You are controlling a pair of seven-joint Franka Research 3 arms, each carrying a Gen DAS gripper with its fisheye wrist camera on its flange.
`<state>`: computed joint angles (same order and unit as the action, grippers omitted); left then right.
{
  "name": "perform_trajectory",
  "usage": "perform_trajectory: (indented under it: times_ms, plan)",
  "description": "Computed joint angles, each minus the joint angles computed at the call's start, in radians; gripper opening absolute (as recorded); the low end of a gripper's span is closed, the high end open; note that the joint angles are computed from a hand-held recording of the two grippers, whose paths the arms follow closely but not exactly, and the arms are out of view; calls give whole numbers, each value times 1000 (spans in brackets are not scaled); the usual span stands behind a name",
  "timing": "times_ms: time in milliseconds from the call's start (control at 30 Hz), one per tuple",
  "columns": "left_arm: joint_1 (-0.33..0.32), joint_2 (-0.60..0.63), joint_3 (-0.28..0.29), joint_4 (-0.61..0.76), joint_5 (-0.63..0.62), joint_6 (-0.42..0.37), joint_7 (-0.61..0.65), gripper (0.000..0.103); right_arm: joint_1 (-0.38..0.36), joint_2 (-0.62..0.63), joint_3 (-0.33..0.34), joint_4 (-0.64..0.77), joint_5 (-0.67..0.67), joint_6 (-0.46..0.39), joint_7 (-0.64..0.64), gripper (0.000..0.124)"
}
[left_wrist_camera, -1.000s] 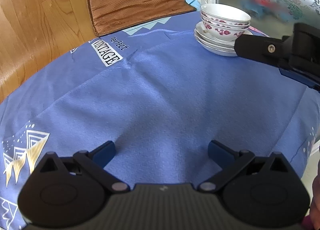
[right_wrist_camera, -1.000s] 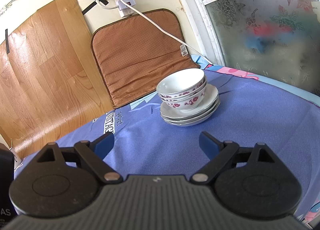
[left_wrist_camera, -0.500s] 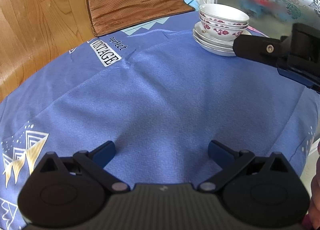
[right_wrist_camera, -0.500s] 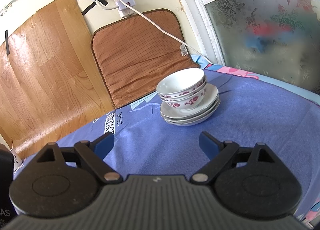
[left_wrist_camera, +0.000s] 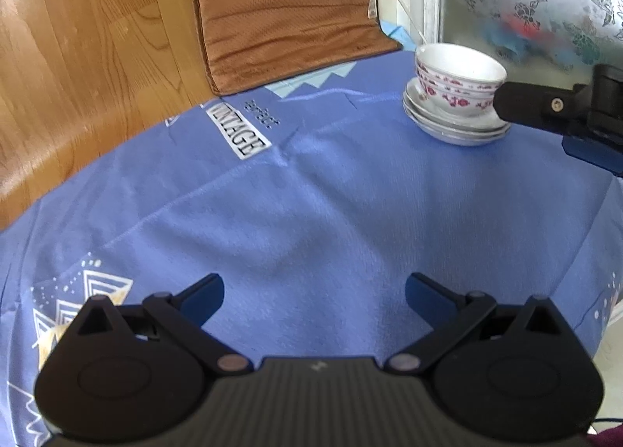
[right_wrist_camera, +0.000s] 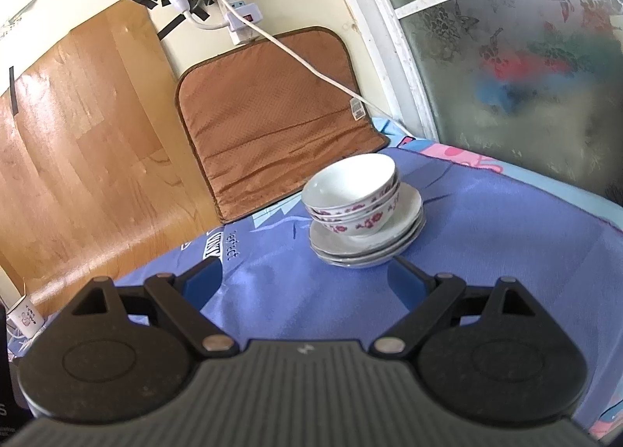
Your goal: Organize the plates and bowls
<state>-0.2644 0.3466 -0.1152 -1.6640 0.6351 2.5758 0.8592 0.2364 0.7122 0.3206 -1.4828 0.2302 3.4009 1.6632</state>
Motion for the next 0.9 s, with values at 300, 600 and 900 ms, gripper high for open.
perform_trajectory:
  times_ms: [300,600,900]
  plan:
    - [2,-34,7,-32,38,38,-49,103,-31,3,36,7,-28,6,7,94]
    - [-2,-40,22,-35,93,53,-111,103,-24,5,24,14,-33,12,14,94]
    - [-4,-42,22,-39,147,45,-163,103,-26,7,28,15,-38,1,15,94]
